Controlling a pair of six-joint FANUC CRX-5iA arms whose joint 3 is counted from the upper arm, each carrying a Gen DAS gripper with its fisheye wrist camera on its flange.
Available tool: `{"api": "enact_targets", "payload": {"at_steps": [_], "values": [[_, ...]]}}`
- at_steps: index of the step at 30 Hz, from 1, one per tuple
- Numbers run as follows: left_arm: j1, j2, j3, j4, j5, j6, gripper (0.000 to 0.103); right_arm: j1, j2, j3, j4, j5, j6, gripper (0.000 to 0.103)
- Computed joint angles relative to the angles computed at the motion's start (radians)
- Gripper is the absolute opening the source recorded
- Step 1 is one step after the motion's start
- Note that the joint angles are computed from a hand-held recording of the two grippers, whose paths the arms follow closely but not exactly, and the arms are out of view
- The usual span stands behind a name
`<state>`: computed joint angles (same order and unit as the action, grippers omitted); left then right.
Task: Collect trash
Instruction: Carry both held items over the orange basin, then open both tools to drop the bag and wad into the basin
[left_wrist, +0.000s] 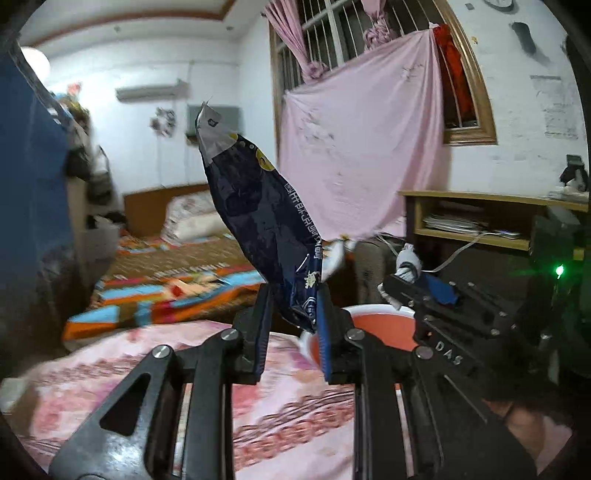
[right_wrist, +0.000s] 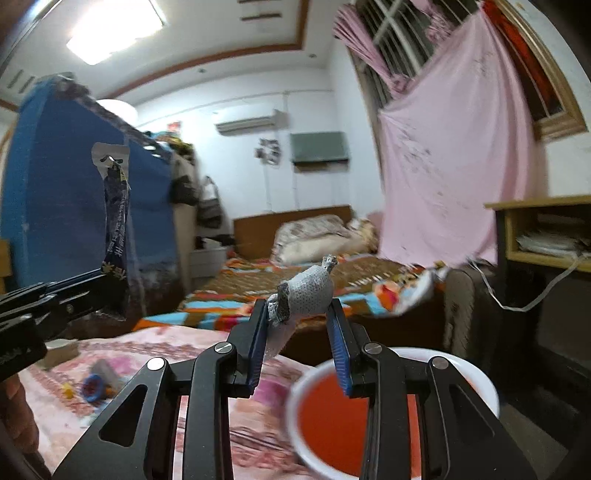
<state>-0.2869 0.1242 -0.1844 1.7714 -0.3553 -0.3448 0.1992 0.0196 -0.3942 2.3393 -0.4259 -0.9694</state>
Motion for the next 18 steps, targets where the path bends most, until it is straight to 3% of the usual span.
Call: {"api": "enact_targets", "payload": {"at_steps": [6, 13, 18], "values": [[0.092, 0.129, 0.192, -0.469, -0.189, 0.516, 0.007, 0.012, 0.009, -0.02, -0.178, -0.019, 0.105, 0.031], [0.129, 0.27, 0.425, -0.784, -0.411, 0.883, 0.008, 0.032, 0.023, -0.022, -0.436, -0.005, 0.26, 0.031], [0.133, 0.365, 0.587, -0.931, -0.549, 1.086, 0.008, 0.051, 0.029, -0.021, -0.57, -0.008, 0.343, 0.035]]}}
